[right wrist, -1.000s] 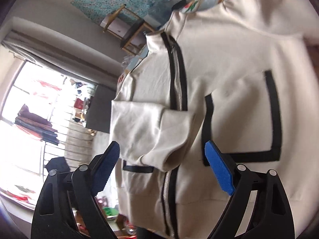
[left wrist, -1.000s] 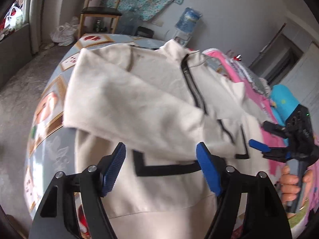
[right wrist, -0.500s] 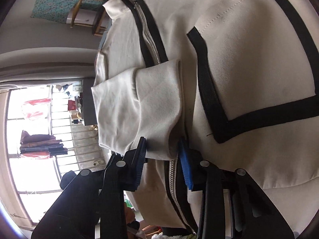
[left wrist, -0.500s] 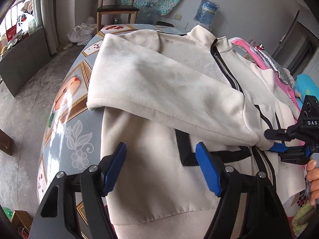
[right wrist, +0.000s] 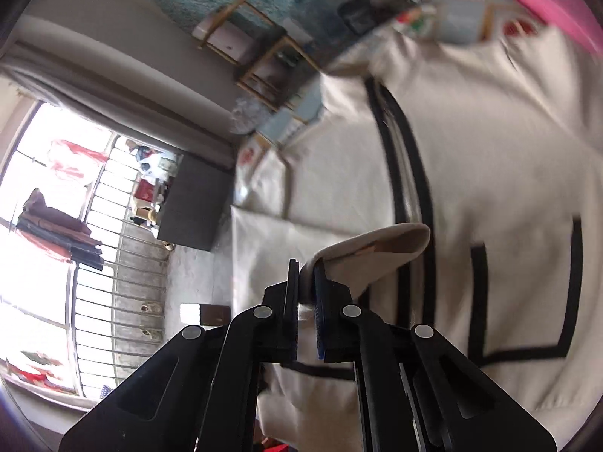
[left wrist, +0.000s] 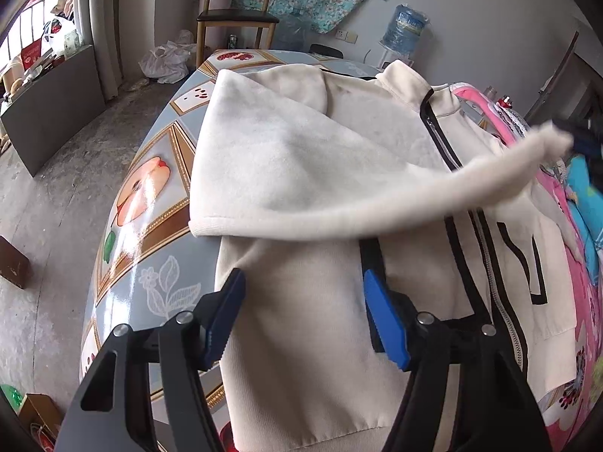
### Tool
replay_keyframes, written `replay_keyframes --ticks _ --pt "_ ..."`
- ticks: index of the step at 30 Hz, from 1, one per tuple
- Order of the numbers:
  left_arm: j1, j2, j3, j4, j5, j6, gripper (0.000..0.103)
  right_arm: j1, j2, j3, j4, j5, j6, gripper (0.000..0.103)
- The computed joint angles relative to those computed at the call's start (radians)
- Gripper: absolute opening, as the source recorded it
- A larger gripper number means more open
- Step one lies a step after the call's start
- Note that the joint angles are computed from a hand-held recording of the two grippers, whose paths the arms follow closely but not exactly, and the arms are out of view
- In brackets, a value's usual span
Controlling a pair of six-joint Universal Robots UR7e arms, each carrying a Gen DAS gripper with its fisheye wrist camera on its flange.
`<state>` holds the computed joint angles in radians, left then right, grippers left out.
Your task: Fold large clothes
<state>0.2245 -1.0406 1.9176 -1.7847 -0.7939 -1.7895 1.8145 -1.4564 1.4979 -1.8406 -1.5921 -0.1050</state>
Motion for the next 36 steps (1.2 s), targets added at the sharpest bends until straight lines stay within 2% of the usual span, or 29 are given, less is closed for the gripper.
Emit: replay_keyframes --ticks 2,6,8,11,15,19,22,25,27,29,32,35,36 --pt "0.005 -0.001 -0.004 0.009 0.002 -0.019 0.063 0.028 0.048 -0.075 -0.039 0.015 -0.013 0.007" --pt "0.011 -0.011 -0.005 0.023 0.004 -0.043 0.062 0.028 0.061 -0.119 -0.141 -0.025 -0.067 0.007" --pt "0.011 -0.015 -0.005 0.032 0.003 -0.048 0.060 -0.018 0.048 -0.118 -0.136 -0.029 -0.064 0.007" --pt "0.015 -0.025 -0.007 0.039 0.005 -0.057 0.059 -0.090 0.047 -0.101 -0.109 -0.074 -0.039 0.007" --pt "0.021 -0.010 -0.067 0.167 0.033 -0.104 0.059 -0.150 0.085 -0.104 -0.072 -0.122 -0.011 0.006" --pt "0.047 -0.003 -0.101 0.224 0.027 -0.096 0.059 -0.131 0.126 -0.147 -0.087 -0.086 -0.035 0.006" --pt "0.064 -0.002 -0.112 0.262 0.005 -0.108 0.059 -0.115 0.115 -0.175 -0.129 -0.039 -0.075 0.005" --pt "0.060 -0.016 -0.100 0.271 -0.004 -0.129 0.059 -0.147 0.085 -0.164 -0.144 -0.031 -0.086 0.005" --pt "0.056 -0.027 -0.089 0.277 -0.006 -0.132 0.059 -0.188 0.061 -0.136 -0.130 -0.063 -0.092 0.005" --pt "0.055 -0.037 -0.075 0.264 -0.011 -0.115 0.059 -0.243 0.042 -0.095 -0.096 -0.087 -0.090 0.005" --pt "0.068 -0.047 -0.050 0.177 -0.014 -0.032 0.059 -0.308 0.029 -0.048 -0.051 -0.113 -0.073 0.005" --pt "0.097 -0.018 -0.079 0.170 -0.016 0.058 0.059 -0.325 0.009 -0.012 -0.082 -0.143 -0.104 0.005" --pt "0.107 -0.004 -0.099 0.203 -0.015 0.064 0.059 -0.326 0.004 -0.010 -0.095 -0.147 -0.109 0.005"
